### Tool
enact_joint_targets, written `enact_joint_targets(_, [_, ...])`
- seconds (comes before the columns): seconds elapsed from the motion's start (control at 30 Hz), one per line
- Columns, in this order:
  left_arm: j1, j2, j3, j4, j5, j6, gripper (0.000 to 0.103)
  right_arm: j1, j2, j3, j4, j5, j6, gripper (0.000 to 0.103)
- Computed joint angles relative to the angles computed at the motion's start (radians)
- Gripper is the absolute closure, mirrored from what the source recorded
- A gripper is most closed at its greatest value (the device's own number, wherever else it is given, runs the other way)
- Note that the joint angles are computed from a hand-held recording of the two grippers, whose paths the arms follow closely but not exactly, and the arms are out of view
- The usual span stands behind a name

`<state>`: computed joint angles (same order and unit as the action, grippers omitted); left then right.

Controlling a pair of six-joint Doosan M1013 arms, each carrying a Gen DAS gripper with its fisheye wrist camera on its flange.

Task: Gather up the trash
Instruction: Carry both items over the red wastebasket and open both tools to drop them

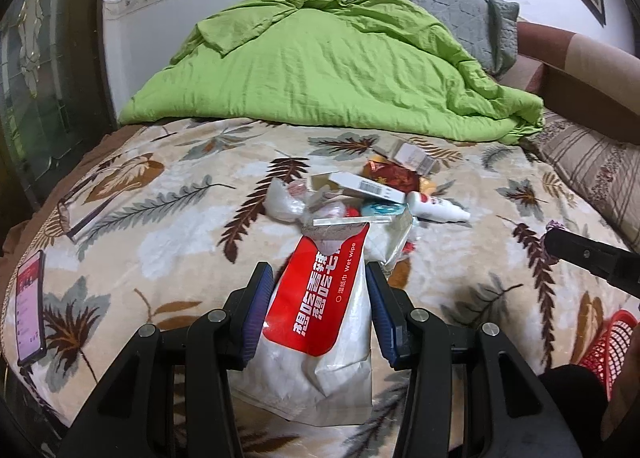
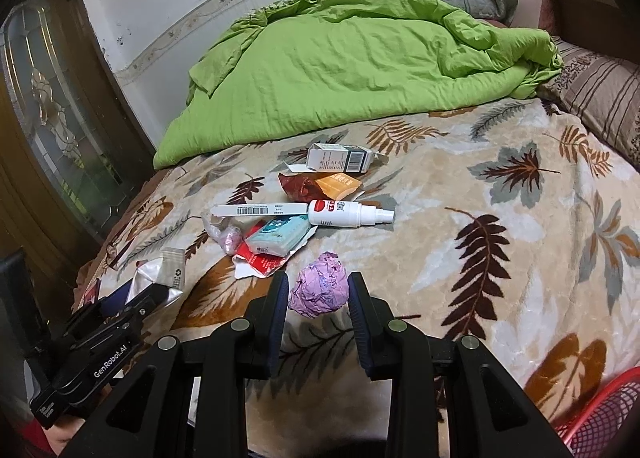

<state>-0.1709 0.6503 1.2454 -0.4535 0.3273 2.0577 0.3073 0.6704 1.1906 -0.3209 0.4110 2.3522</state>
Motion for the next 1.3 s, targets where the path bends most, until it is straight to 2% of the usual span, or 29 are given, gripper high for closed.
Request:
enact_joint_targets(0.3, [0.005,-0.015,0.003,-0.172,0.052,0.188,0.057,-0.007,-0.03,0.039,0.068,-0.041,-0.037,0.07])
enact_joint_targets(0.53, [-0.005,-0.032,0.017,-0.246,0.087,0.284,0.057,-0.011,-0.062,0.081,0.08,-0.072,-0.023,0.07])
enact_joint_targets(0.77, [-0.022,-0.053,0.031,-0.268,0.106,0.335,0.057,-0.017,-0.118,0.157,-0.026,-0.088,0.108,0.07])
enact_joint_targets(0.93, [-0.034,-0.066,0.032,-0.333,0.156,0.416,0.057,-0.02,-0.18,0.237,-0.161,-0.077,0.267,0.07])
enact_joint_targets(1.03, [-0.047,-0.075,0.031,-0.375,0.21,0.482,0.057,-0.022,-0.231,0.302,-0.288,-0.063,0.421,0.07])
enact_joint_targets(1.13, [-0.064,-0.08,0.023,-0.411,0.294,0.55,0.057,-0.029,-0.294,0.382,-0.422,-0.03,0.606,0.07])
enact_joint_targets(1.3, [-0.103,-0.061,-0.025,-0.396,0.509,0.557,0.057,-0.05,-0.381,0.492,-0.516,0.021,0.805,0.07])
